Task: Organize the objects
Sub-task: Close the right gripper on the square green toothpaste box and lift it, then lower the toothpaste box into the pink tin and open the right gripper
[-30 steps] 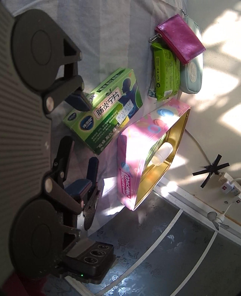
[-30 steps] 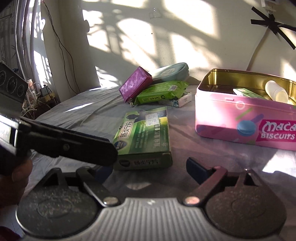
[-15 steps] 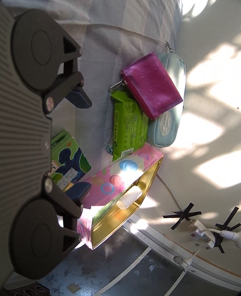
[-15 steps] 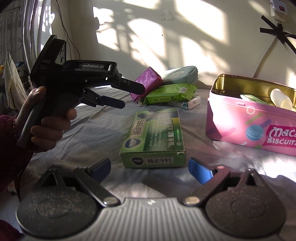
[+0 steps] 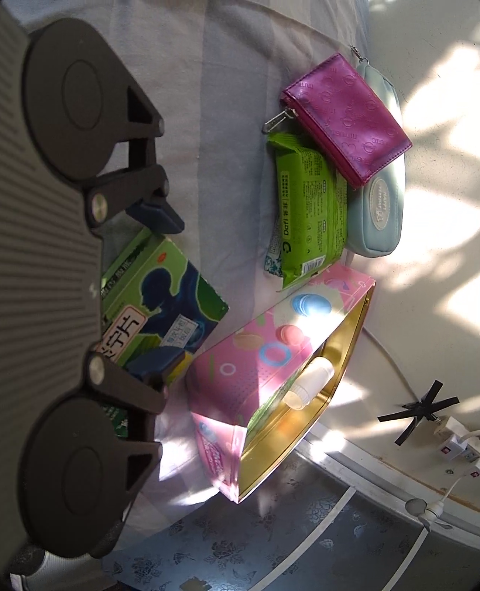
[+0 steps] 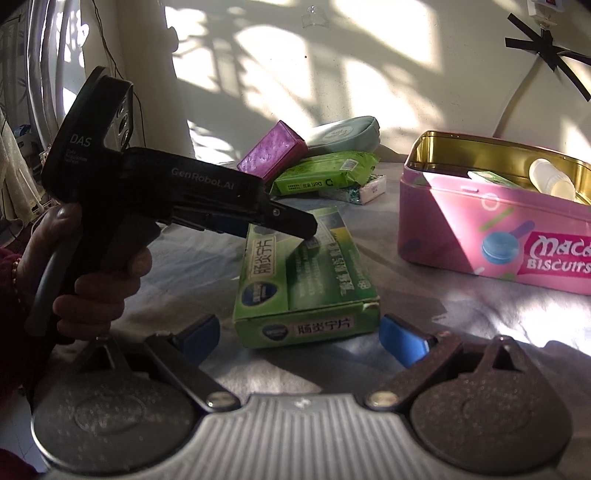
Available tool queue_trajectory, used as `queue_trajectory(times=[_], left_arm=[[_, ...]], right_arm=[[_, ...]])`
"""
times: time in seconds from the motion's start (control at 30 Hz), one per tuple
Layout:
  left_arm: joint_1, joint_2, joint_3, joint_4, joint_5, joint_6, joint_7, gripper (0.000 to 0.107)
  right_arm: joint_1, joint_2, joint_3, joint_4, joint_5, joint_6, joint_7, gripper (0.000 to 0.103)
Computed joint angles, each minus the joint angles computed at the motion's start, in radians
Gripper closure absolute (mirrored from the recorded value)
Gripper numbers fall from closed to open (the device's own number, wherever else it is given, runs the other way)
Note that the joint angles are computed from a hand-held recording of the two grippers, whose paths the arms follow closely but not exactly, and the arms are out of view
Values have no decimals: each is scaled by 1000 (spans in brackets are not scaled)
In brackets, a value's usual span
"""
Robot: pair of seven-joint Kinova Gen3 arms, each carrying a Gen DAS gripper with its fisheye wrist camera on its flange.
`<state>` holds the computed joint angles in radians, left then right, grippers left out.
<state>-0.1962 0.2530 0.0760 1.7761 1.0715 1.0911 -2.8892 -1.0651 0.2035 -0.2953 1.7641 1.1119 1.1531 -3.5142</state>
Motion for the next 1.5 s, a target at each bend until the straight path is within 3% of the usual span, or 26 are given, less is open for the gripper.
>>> queue_trajectory(times=[0.2, 0.27, 0.33, 0.43, 0.63, 0.8, 1.0, 1.07, 1.17, 1.37, 1.5], left_arm=[[-56, -62, -40, 85, 1, 110, -54, 43], [-56, -83, -53, 101, 7, 113, -66, 39], [-59, -91, -67, 107, 33, 116, -69, 29], [-50, -100, -76, 115, 69, 81, -56, 21], [-14, -103, -69, 137, 70, -2, -53, 21], [-11, -96, -67, 147, 68, -5, -74, 21], [-1, -109, -61, 166, 70, -18, -110, 27], [2, -110, -63, 170, 66, -8, -129, 37], [3, -135, -70, 195, 75, -15, -152, 40], [-46, -185, -123, 218, 168, 95, -216, 42], [-15, -219, -115, 197, 218, 74, -236, 42]], right_arm=[[-10, -11, -7, 6, -16, 65, -4, 8], [-9, -14, -11, 10, -16, 73, -1, 8], [-6, -13, -13, 9, -19, 71, 1, 8], [-9, -5, -15, 2, -17, 76, 12, 8], [-9, -2, -9, 0, -24, 69, 24, 8], [0, -10, -7, 9, -29, 48, 13, 8], [7, -9, -8, 7, -32, 40, 24, 8], [9, -5, -6, 1, -30, 40, 37, 20], [-9, 18, -2, -23, -18, 81, 56, 30], [-57, 0, -11, 15, 105, 123, -21, 31], [-69, -3, -18, 9, 172, 202, -23, 31]])
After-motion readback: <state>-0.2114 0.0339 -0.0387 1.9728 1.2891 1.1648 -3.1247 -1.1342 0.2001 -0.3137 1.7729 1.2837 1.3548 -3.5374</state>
